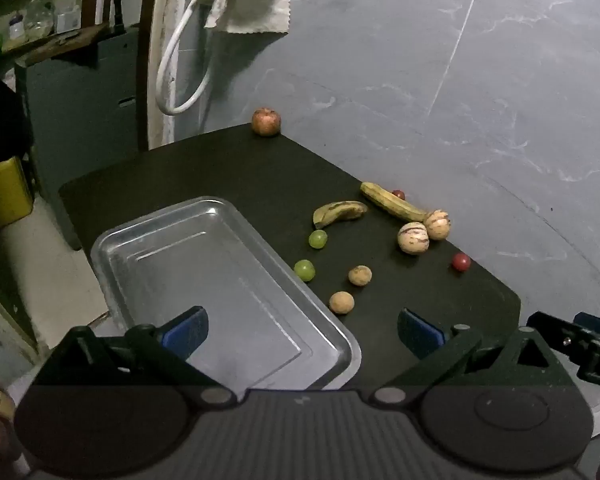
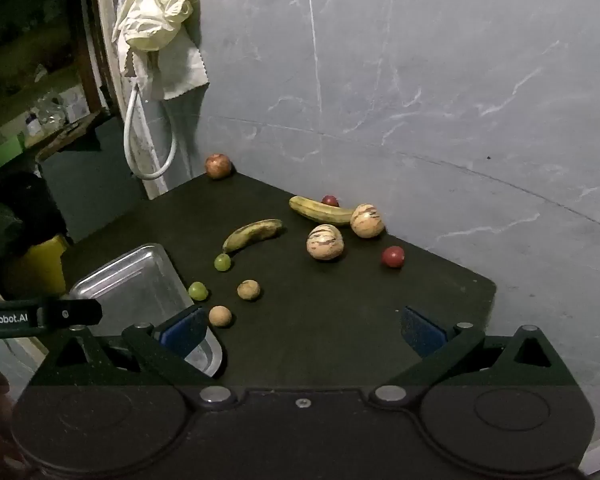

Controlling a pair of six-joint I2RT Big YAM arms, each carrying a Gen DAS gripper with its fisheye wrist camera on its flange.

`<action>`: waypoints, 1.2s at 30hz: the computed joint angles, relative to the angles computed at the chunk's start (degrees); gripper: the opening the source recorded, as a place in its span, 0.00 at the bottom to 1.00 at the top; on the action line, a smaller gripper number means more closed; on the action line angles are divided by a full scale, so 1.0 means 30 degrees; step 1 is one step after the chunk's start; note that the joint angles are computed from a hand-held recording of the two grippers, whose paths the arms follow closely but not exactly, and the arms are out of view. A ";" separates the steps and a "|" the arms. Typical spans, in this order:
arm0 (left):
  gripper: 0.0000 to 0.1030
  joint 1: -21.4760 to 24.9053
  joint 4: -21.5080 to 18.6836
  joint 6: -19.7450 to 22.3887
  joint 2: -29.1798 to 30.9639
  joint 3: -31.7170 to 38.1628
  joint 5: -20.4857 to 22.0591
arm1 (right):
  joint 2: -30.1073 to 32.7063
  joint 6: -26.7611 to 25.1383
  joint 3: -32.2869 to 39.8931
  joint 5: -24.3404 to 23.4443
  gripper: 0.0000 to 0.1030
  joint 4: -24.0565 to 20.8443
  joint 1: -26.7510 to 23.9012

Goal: Organize fruits

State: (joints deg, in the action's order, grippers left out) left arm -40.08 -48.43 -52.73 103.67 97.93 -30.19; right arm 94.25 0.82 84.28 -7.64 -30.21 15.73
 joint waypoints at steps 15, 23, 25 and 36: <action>1.00 0.0210 -0.2878 -0.1071 0.1387 0.2394 -0.0230 | 0.1844 -0.0477 0.1531 -0.2188 0.99 -0.0136 -0.0700; 1.00 0.0925 -0.1965 0.1965 0.2682 0.3659 -0.0006 | 0.2920 -0.0697 0.2763 -0.0586 0.99 -0.1053 -0.0858; 1.00 0.1200 -0.1327 0.2969 0.3173 0.4001 0.0440 | 0.3189 -0.0533 0.3079 -0.0196 0.99 -0.1144 -0.0898; 0.94 0.2665 -0.0764 0.7227 0.6339 0.6973 0.2993 | 0.5716 0.0607 0.6307 0.1788 0.99 -0.2446 -0.0403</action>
State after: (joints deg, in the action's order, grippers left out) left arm -32.08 -50.73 -31.05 122.68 118.85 -21.22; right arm 111.39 2.64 103.20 -2.28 -37.55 14.52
